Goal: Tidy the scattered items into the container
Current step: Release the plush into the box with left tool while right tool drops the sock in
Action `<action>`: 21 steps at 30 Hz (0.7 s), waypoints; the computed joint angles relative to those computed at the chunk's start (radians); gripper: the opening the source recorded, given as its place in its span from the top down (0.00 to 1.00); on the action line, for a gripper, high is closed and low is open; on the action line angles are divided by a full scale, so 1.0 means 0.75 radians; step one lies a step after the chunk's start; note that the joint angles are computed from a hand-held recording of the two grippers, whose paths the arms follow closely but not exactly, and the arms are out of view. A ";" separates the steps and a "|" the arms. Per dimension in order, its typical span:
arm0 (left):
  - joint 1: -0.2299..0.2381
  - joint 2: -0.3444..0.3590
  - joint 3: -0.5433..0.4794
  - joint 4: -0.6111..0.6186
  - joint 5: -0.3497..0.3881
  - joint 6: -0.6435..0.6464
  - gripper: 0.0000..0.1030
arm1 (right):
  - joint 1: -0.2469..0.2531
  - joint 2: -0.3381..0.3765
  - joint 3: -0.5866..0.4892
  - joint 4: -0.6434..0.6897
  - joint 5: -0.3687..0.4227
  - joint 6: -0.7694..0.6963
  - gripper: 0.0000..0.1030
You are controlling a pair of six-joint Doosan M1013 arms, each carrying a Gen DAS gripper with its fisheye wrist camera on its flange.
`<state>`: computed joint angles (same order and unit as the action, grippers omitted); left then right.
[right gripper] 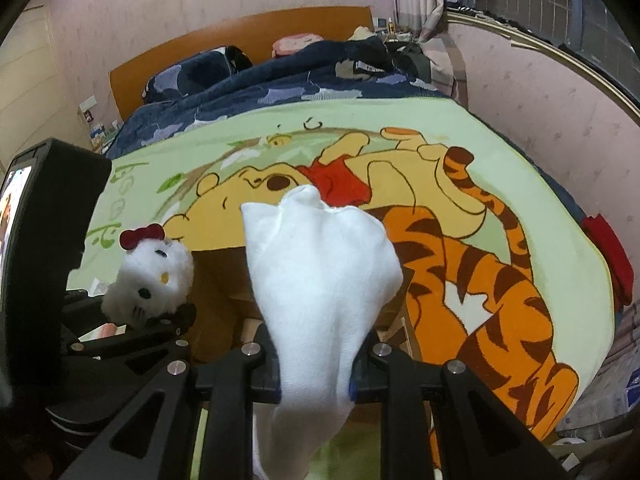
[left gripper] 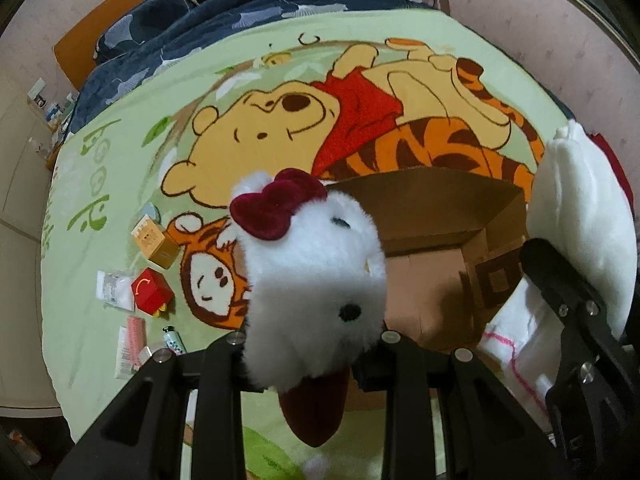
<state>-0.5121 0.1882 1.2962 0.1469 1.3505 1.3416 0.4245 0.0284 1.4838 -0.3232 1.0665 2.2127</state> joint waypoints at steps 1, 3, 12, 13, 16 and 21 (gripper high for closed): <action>-0.001 0.005 0.001 -0.001 0.002 0.006 0.71 | -0.002 0.003 0.000 0.004 0.003 -0.004 0.80; -0.005 0.014 -0.002 0.001 0.008 0.014 0.69 | -0.007 0.011 -0.003 0.021 0.016 -0.025 0.80; 0.020 0.026 -0.005 -0.013 -0.020 -0.019 0.21 | -0.065 0.031 -0.010 0.107 0.103 -0.021 0.37; 0.027 0.030 -0.008 -0.025 -0.013 -0.022 0.15 | -0.070 0.028 -0.005 0.114 0.097 -0.023 0.32; 0.038 0.034 -0.011 -0.038 -0.007 -0.013 0.12 | -0.080 0.023 0.002 0.135 0.086 -0.041 0.19; 0.035 0.030 -0.012 -0.032 -0.015 0.002 0.12 | -0.075 0.019 0.003 0.121 0.083 -0.023 0.19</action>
